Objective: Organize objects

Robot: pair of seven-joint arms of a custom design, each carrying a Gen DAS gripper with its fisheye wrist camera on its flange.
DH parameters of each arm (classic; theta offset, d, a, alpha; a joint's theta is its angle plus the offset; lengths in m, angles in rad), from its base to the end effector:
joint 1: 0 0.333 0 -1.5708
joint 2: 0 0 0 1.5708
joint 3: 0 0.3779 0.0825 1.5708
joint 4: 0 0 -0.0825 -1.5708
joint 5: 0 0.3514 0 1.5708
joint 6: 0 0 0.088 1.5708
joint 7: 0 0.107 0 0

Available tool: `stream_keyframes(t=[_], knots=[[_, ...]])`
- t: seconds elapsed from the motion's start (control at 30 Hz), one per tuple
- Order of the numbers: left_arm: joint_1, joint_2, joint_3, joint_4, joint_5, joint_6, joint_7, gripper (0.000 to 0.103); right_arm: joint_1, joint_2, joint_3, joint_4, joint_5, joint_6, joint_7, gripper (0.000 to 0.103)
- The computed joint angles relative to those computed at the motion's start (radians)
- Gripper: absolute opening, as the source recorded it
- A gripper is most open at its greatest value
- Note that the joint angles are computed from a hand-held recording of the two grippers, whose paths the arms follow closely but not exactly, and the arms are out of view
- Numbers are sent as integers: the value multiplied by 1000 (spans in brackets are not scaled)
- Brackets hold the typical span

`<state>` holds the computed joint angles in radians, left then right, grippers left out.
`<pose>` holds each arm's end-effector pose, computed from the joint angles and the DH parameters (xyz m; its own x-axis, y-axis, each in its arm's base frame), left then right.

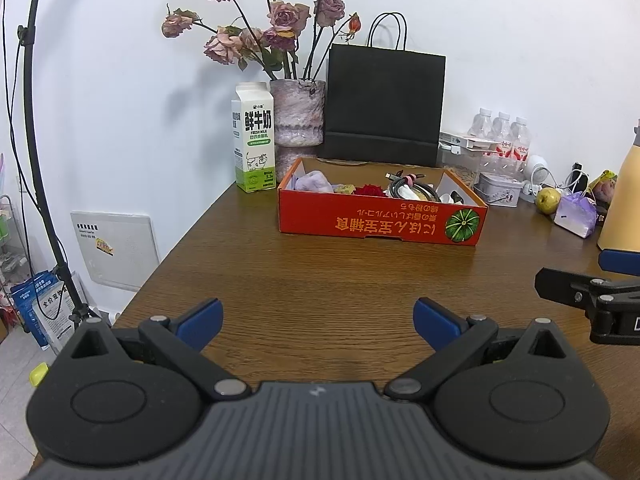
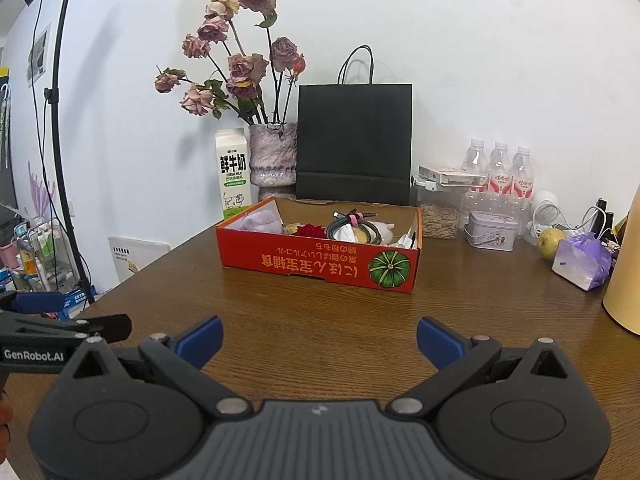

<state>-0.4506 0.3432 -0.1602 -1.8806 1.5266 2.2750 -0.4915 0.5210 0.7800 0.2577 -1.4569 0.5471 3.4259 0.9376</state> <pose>0.5456 -0.3384 0.4306 0.3780 -0.9256 0.0192 -0.4180 -0.1891 -0.8886 0.6369 0.4427 0.4207 0.5756 -0.8173 -0.0261 -0.3486 -0.2163 -0.9120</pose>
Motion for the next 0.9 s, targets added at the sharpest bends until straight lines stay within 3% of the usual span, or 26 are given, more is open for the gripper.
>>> stream_keyframes(t=[0.9], knots=[[-6,5,3,4,2,-7,-6,103,-4,1,7,-7,-7,9,2,103]])
